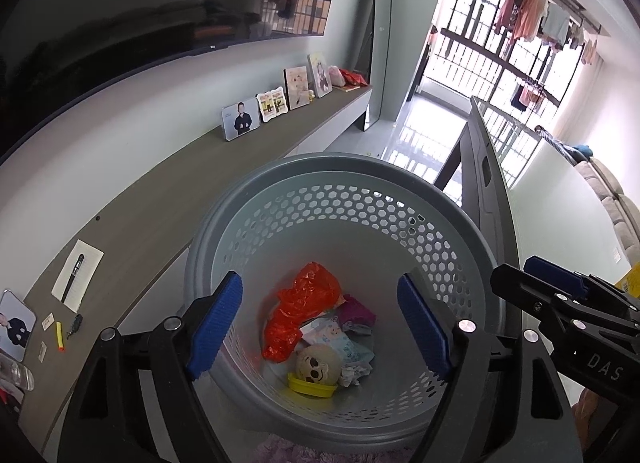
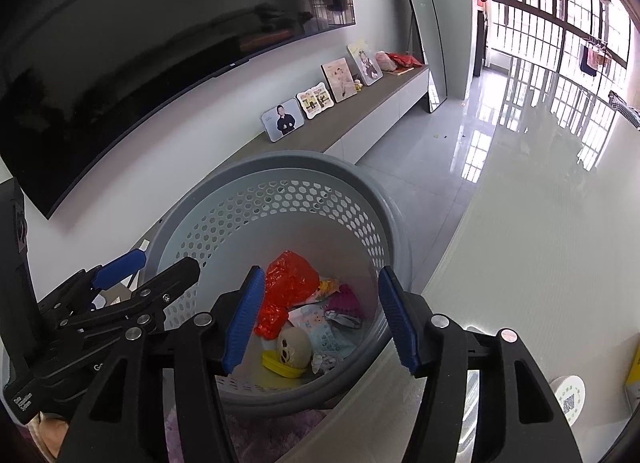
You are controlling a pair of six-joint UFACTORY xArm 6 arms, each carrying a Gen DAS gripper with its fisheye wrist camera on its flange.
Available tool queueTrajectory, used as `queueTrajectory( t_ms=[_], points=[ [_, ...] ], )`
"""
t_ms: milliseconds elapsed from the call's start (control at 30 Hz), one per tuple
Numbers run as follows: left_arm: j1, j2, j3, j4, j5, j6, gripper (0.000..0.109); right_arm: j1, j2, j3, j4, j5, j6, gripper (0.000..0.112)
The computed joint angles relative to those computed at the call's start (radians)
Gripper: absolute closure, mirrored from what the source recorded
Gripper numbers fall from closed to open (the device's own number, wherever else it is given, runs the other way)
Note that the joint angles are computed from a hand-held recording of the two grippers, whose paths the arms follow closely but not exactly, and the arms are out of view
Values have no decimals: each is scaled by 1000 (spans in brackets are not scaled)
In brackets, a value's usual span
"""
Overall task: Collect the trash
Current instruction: 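Open both grippers over the grey basket, dropping the ball and cloth, then move both grippers back from the basket to the table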
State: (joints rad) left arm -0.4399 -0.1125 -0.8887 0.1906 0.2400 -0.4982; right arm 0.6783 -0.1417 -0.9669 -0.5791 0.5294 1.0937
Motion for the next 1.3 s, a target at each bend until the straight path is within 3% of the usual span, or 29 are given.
queueTrajectory(
  t_ms=[500, 667, 967, 1300],
  points=[
    [-23, -102, 18, 82, 40, -53, 27, 35, -117, 45, -64, 57, 94, 55],
    [-59, -128, 20, -17, 45, 42, 27, 68, -210, 107, -101, 141, 170, 55],
    [-127, -146, 2, -1, 73, 41, 27, 163, -479, 293, -136, 353, 339, 55],
    [-232, -92, -66, 51, 103, -8, 25, 253, -766, 435, -126, 604, 429, 55]
  ],
)
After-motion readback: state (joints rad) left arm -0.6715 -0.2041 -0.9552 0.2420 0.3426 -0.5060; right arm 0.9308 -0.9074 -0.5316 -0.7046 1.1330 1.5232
